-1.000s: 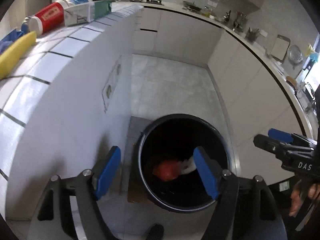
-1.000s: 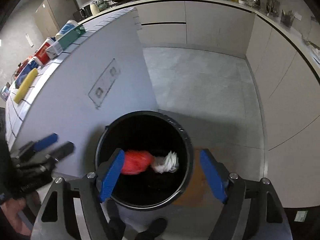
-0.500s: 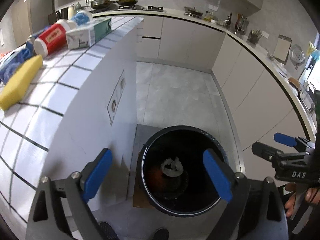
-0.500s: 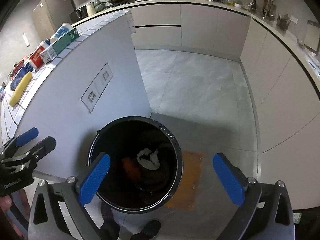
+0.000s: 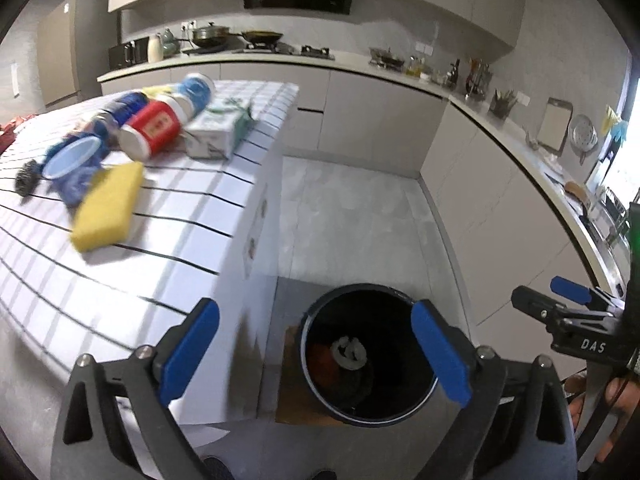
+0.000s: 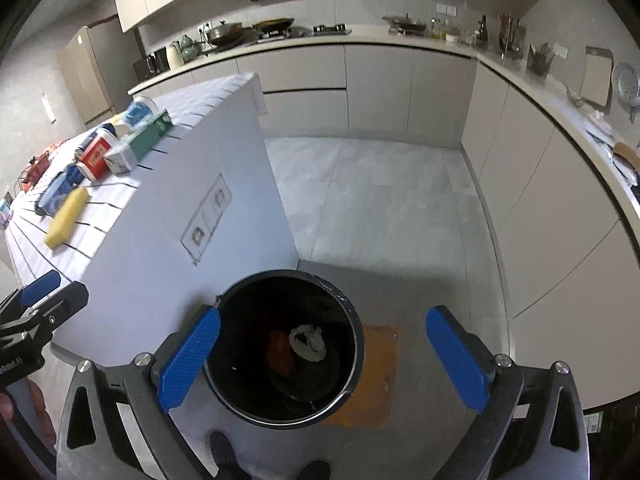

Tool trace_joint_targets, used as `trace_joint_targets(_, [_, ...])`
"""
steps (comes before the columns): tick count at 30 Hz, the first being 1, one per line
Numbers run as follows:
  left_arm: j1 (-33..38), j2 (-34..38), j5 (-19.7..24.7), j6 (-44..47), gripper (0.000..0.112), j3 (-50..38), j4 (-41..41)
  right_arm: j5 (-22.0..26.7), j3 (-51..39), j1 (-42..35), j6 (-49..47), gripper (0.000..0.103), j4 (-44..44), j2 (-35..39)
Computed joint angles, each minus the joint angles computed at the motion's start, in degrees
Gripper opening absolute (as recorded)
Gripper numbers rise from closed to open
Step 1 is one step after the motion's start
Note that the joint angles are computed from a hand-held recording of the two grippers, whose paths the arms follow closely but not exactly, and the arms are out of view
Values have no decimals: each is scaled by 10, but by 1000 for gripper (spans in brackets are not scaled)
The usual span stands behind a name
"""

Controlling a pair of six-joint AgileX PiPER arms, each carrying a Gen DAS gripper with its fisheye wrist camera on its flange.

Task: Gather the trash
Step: 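Move both tools back toward the blue bowl and yellow sponge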

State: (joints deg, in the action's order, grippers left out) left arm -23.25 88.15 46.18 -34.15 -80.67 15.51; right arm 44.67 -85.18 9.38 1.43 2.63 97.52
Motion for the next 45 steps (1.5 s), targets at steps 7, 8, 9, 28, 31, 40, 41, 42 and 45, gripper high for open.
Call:
trace_joint_targets(7, [46,-56,8,24,102,27,0,5,0,60,60,103,-36,-33])
trace_joint_targets(8, [56,-63,10,31,102,31,-2,1,2,70,70,103,-44,-37])
trace_joint_targets(9, [70,-72,7,44,102,37,-10,0,1,85,88,103,-58,-40])
trace_joint_targets(28, [276,-177,-48,200,103,100,-109,69,-171,258,222,103,-168,30])
trace_joint_targets(31, [322,-186,-71,251,103,112,-163,84,-215,284,229,103,-181,58])
trace_joint_targets(40, [425,-159,-51,389,103,95,-250,129,-365,335,217,103,-174,157])
trace_joint_targets(41, [436,-156,-47,401,103,93,-254,137,-385,340,215,103,-173,170])
trace_joint_targets(42, [449,-153,-47,416,103,94,-262,147,-410,345,214,103,-172,187])
trace_joint_targets(45, [498,-135,-28,471,103,83,-313,180,-494,359,209,103,-169,239])
